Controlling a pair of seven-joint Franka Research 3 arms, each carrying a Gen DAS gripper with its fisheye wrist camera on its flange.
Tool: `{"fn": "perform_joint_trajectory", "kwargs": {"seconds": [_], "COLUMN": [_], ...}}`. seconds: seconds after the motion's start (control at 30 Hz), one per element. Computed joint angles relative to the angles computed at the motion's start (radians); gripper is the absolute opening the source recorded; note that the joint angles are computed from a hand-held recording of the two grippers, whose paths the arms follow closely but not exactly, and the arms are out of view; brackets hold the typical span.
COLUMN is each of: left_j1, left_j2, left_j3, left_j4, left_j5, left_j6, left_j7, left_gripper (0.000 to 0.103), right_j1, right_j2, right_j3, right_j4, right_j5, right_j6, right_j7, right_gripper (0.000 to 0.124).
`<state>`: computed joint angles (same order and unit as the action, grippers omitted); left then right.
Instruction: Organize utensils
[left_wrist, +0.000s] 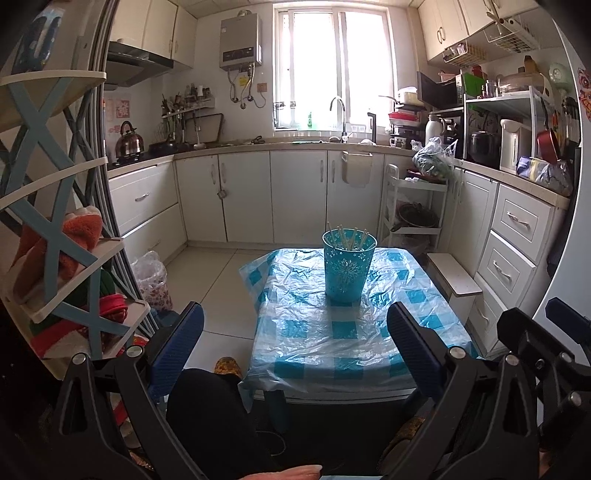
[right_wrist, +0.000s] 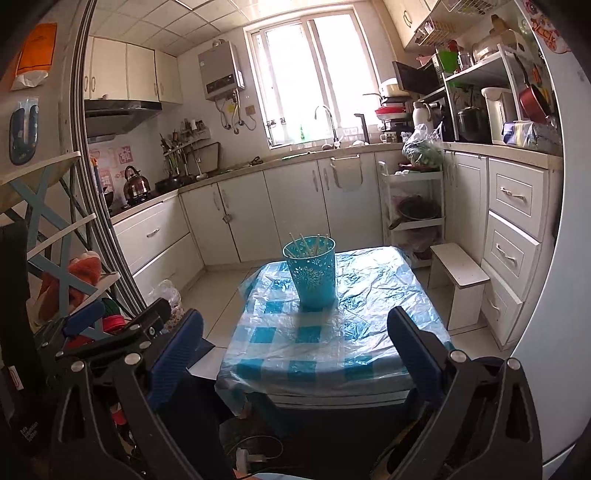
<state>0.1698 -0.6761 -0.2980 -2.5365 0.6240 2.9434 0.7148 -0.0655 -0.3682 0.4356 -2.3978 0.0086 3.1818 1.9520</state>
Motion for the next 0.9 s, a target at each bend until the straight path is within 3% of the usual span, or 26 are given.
{"fn": "perform_joint_trajectory", "kwargs": {"seconds": [0.9], "left_j1": [0.003], "left_j2": [-0.024], "left_j3": [-0.005], "left_j4": [-0.011], "left_j5": [-0.001], "left_j6": [0.004], "left_j7": [-0.009], "left_gripper": [0.095], "right_j1": [0.023], "right_j2": [-0.006], "right_j3": [-0.009], "right_j4": [-0.009], "right_j5": [0.003], "right_j6": [-0.007], "right_j7": [-0.006], "right_gripper": [0.096]}}
